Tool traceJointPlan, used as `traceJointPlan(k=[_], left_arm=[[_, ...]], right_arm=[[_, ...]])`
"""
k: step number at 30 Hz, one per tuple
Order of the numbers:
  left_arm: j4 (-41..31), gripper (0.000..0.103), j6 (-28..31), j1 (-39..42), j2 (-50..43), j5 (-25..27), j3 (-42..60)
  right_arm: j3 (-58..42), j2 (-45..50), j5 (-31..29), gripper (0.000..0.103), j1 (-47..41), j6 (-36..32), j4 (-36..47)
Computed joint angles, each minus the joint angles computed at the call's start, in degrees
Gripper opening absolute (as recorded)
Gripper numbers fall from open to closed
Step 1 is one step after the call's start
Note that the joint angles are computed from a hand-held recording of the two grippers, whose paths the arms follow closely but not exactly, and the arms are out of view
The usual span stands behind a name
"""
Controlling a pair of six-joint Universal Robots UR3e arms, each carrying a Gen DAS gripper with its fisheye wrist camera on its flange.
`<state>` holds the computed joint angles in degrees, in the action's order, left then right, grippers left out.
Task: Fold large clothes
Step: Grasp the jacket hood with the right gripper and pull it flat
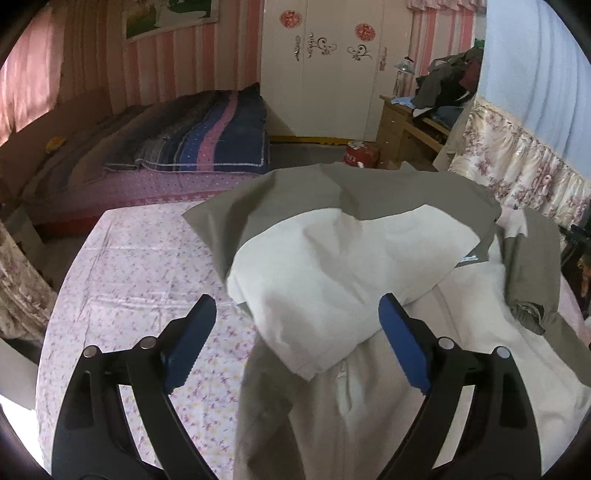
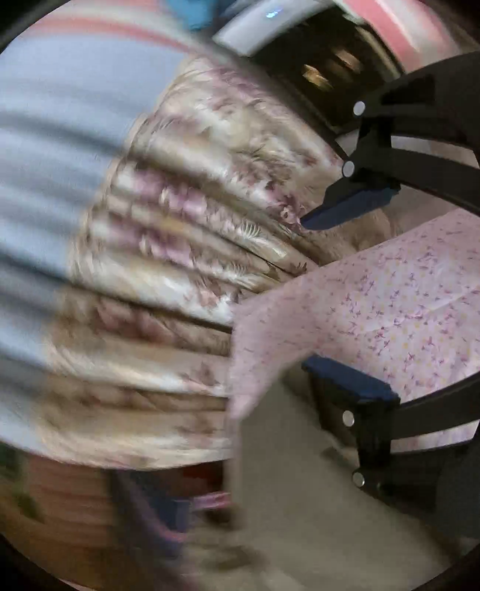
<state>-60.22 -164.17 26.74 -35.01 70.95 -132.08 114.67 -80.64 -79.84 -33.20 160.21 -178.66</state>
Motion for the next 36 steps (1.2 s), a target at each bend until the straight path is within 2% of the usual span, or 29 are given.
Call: traceJointPlan(k=[2,4,5,6,7,9,10,12,16,19,20,21,22,23,24,25,26,28,30,32,34,35,36], left_arm=[[5.3,0.091,-2.2,-4.3,-5.0,3.7,1.4],[8.7,0.097,-4.3,-6.9,-9.7,5.3,3.3],[11.0,0.097,-6.3,-8.9,-13.3,6.5,4.3],[12.7,0.097,-7.8,-10.3,-15.6,7.4,4.9],[14.4,0.098,-9.1,-11.8,-17.9,8.1,5.4],[17.7,0.098,-11.3,-15.2,-22.6,9.6,5.7],[19.4,0.100,-12.1,-16.9,-24.6,10.5,5.5],[24.3,0.100,-13.7,-22.9,-31.0,15.6,5.2],[32.0,0.100,-15.2,-31.8,-42.2,26.9,5.9],[34.1,0.100,-15.8,-33.4,-46.6,30.1,7.0],[35.1,0.100,-15.7,-33.4,-48.2,31.2,7.3],[36.5,0.100,-15.5,-33.4,-49.8,32.5,7.5],[37.9,0.100,-15.6,-33.6,-51.5,34.9,7.9],[38.7,0.096,-15.6,-33.5,-52.2,36.5,7.8],[39.5,0.081,-15.7,-33.1,-52.3,37.4,7.4],[40.0,0.061,-15.8,-32.4,-52.1,38.4,6.9],[40.3,0.056,-15.2,-31.2,-50.9,39.2,5.8],[40.2,0.027,-13.1,-27.2,-45.8,38.1,2.1],[40.6,0.010,-10.1,-24.4,-41.6,38.6,-1.1],[37.6,0.004,-6.2,-17.7,-33.9,34.0,-5.3],[34.6,0.003,-3.1,-12.0,-28.4,30.2,-8.2],[33.8,0.003,-1.8,-10.4,-26.1,29.6,-10.1],[33.9,0.003,-0.8,-9.7,-25.0,29.6,-11.2]], right_arm=[[1.8,-6.8,6.7,0.082,-4.1,4.0,3.5],[-0.7,-12.5,17.5,0.087,-6.5,5.5,14.1],[-3.1,-13.3,20.9,0.089,-5.6,5.2,19.2],[-5.5,-12.9,21.7,0.090,-3.3,5.0,22.2],[-8.6,-11.5,21.3,0.091,1.4,4.4,24.7],[-11.9,-7.8,18.0,0.091,8.9,5.0,24.6],[-14.9,-3.9,15.1,0.091,14.0,6.1,24.2],[-22.8,5.3,7.8,0.091,22.8,8.6,25.6],[-36.7,18.7,-2.5,0.091,31.2,12.8,29.1],[-48.7,27.9,-6.0,0.091,33.2,15.3,38.1],[-51.5,30.2,-5.5,0.086,33.1,15.1,40.4],[-52.2,31.3,-3.8,0.049,32.7,14.4,41.7],[-52.6,32.0,-4.0,0.040,32.6,14.3,41.4],[-50.6,31.0,-4.3,0.033,32.5,14.2,40.1],[-46.4,28.7,-2.8,0.025,32.0,13.2,36.6],[-43.1,26.2,-1.3,0.020,31.7,11.8,35.4],[-40.0,23.8,0.2,0.008,31.3,10.6,34.6],[-31.8,16.7,3.0,0.006,30.6,7.2,33.7],[-24.7,9.6,5.9,0.006,29.5,4.2,34.1],[-16.7,1.3,10.3,0.006,27.3,1.7,35.8],[-9.5,-6.6,17.2,0.006,23.2,-1.0,40.5],[-8.1,-8.2,18.2,0.006,22.6,-1.8,42.0],[-6.3,-8.7,16.8,0.010,23.2,-2.4,41.6]])
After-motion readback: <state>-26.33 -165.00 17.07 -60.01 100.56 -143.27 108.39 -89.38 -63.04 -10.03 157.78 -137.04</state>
